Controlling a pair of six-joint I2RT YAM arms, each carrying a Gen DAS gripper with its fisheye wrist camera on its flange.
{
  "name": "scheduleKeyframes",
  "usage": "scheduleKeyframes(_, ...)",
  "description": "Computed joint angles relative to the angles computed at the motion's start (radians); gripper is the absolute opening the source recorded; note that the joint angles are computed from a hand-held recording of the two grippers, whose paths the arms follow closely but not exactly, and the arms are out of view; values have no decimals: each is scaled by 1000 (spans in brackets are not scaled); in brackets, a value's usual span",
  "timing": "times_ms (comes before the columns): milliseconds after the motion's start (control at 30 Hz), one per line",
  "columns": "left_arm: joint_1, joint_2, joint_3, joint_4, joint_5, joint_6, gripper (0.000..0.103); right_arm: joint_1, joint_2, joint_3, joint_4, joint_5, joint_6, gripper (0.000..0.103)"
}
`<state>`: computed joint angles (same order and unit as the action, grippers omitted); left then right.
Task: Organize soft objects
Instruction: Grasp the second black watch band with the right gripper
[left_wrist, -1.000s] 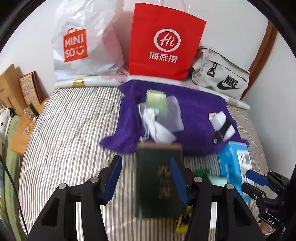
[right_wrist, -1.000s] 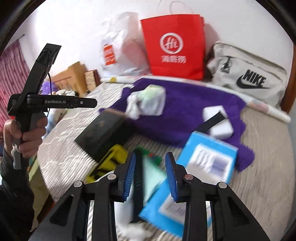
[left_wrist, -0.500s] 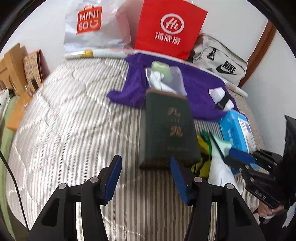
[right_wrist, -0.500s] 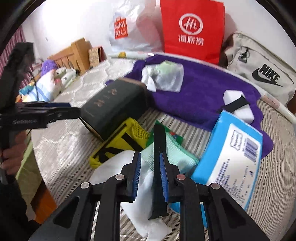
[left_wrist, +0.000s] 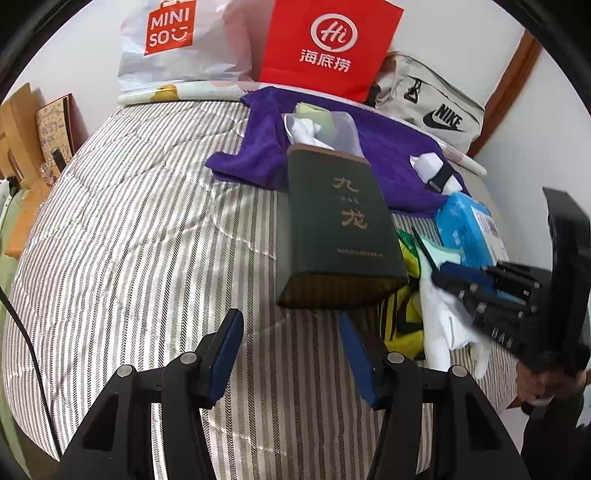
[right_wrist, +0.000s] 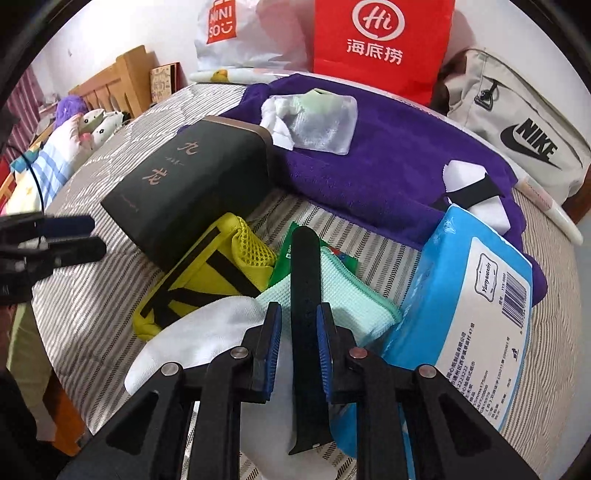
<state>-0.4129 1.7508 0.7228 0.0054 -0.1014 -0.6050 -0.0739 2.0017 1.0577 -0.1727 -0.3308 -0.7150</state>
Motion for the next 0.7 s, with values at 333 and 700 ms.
scheduleKeyframes(333, -13, 4, -12, -4, -24, -27, 52, -78, -5, 96, -232, -164, -5, 4)
scheduleKeyframes(700, -30, 31, 4, -19, -32, -39, 52, -41, 13, 51, -124, -87, 0, 5)
